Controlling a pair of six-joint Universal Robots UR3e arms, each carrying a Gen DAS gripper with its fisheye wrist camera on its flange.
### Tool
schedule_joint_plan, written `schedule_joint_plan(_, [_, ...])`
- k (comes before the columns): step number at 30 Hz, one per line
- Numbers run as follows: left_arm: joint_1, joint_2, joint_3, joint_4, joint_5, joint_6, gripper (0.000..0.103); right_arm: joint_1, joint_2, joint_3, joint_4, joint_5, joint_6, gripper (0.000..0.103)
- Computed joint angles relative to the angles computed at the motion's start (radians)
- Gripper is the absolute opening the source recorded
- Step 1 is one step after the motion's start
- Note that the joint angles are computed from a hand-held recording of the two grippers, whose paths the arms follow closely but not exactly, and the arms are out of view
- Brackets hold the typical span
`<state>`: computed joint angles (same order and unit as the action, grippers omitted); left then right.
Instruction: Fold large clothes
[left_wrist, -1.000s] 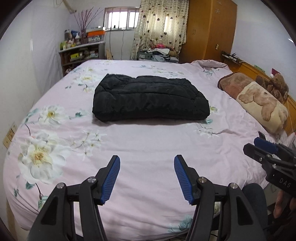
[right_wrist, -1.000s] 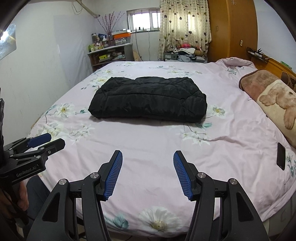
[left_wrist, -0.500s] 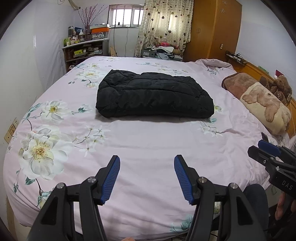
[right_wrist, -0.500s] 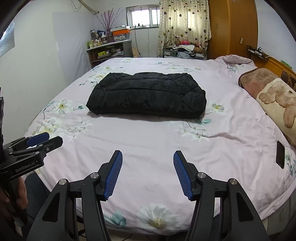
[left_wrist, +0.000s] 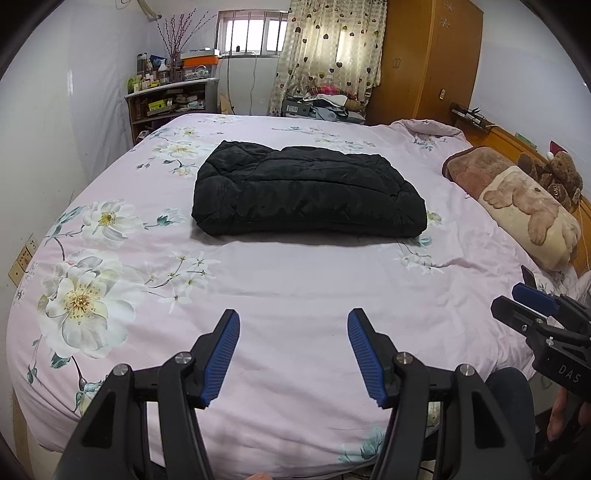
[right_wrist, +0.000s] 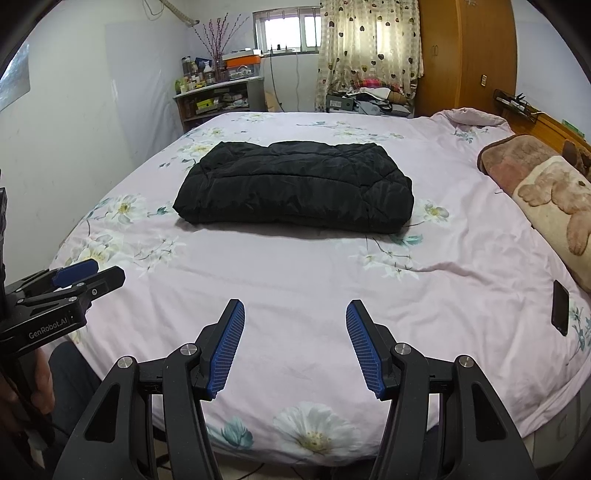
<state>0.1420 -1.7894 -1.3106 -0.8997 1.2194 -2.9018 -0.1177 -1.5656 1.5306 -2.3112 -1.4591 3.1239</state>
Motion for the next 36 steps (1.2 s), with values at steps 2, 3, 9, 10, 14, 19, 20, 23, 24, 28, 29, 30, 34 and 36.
schedule_joint_plan(2, [0.001,0.001,0.0,-0.001,-0.004,-0.003,0.063,-0.003,-0.001,0.002,0.001,0.002,-0.003,0.058])
schedule_joint_plan(3, [0.002,0.001,0.001,-0.003,-0.006,-0.003,0.063,-0.003,-0.001,0.002,0.001,0.003,-0.003,0.058])
schedule_joint_plan(9, [-0.007,0.002,0.003,0.0,0.004,-0.016,0.063,-0.001,-0.001,0.003,-0.001,-0.002,-0.002,0.058])
schedule_joint_plan(10, [-0.008,0.002,0.004,-0.002,0.005,-0.016,0.063,-0.001,-0.001,0.003,-0.001,-0.002,-0.002,0.058])
schedule_joint_plan(14, [-0.013,0.001,0.006,0.003,0.011,-0.018,0.063,-0.002,-0.001,0.003,0.0,-0.002,-0.003,0.058])
schedule_joint_plan(19, [-0.027,0.003,0.005,0.013,0.041,-0.026,0.063,-0.003,-0.004,0.004,0.003,0.0,-0.003,0.058])
schedule_joint_plan(20, [-0.028,0.003,0.005,0.016,0.043,-0.025,0.063,0.0,0.002,0.0,0.002,-0.003,0.0,0.058])
schedule_joint_plan(23, [-0.026,0.007,0.002,0.013,0.039,-0.029,0.063,-0.001,-0.003,0.005,0.003,-0.004,-0.001,0.058])
schedule_joint_plan(24, [-0.026,0.007,0.001,0.014,0.04,-0.03,0.063,-0.002,-0.005,0.007,0.004,-0.004,0.0,0.058])
schedule_joint_plan(28, [-0.029,0.013,-0.008,0.027,0.051,-0.031,0.063,-0.004,-0.01,0.015,0.0,-0.004,0.0,0.058])
schedule_joint_plan(29, [-0.03,0.015,-0.013,0.031,0.049,-0.03,0.063,-0.005,-0.011,0.018,-0.001,-0.004,0.0,0.058])
schedule_joint_plan(30, [-0.031,0.016,-0.012,0.029,0.05,-0.031,0.063,-0.005,-0.012,0.019,-0.002,-0.005,0.0,0.058])
schedule_joint_plan(34, [-0.028,0.023,-0.018,0.023,0.041,-0.03,0.063,-0.006,-0.016,0.023,-0.003,-0.005,0.0,0.058])
schedule_joint_plan(36, [-0.029,0.025,-0.017,0.02,0.042,-0.03,0.063,-0.003,-0.012,0.018,-0.003,-0.008,0.002,0.058])
